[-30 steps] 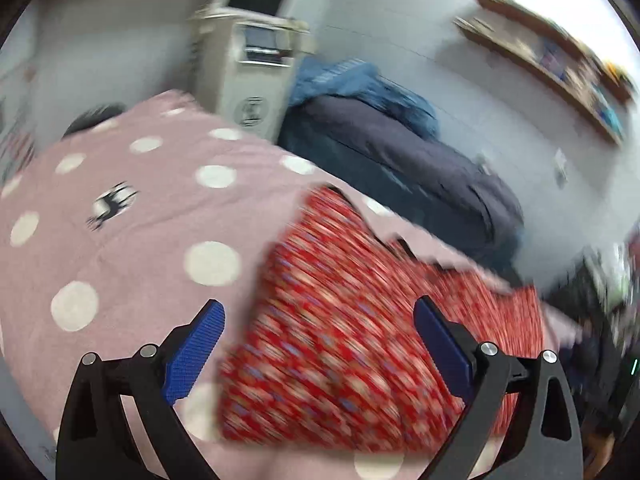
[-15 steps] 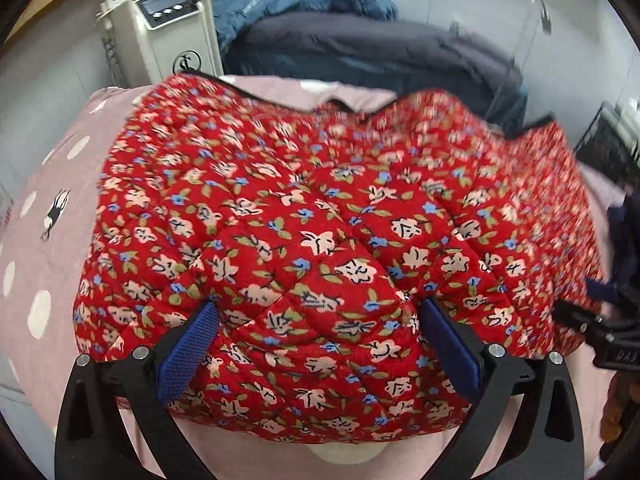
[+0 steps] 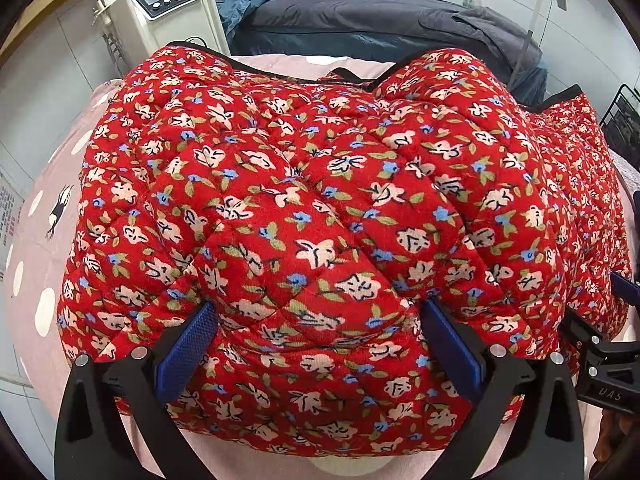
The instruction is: Fold large clothes
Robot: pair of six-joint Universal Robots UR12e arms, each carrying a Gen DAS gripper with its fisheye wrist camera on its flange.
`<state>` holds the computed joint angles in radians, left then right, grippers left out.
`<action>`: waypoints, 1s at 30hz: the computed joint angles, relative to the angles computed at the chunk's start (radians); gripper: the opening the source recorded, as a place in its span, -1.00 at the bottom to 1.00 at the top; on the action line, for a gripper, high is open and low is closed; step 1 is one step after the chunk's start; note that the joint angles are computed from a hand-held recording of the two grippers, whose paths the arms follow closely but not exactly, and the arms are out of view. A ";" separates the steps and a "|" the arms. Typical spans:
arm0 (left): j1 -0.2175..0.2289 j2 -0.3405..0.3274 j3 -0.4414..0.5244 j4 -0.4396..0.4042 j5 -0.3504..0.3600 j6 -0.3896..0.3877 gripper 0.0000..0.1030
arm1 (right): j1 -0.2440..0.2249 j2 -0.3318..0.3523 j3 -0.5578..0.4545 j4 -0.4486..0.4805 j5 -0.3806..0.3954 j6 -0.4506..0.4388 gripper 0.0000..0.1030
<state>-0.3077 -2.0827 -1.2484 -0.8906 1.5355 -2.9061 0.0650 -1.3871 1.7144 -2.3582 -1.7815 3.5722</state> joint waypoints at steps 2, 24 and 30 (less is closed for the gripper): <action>-0.006 -0.008 0.014 -0.011 0.009 -0.002 0.92 | 0.006 0.010 -0.004 -0.005 -0.003 0.003 0.92; 0.192 0.195 -0.253 0.175 -0.363 -0.182 0.88 | -0.135 -0.250 0.313 -0.277 0.272 0.054 0.91; 0.238 0.127 -0.168 0.121 -0.474 -0.178 0.88 | -0.238 -0.251 0.334 -0.304 0.439 0.062 0.91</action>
<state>-0.0698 -1.9559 -1.4166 -0.7696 1.0616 -3.0836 -0.1728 -1.6383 2.0482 -2.6619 -1.3422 3.6345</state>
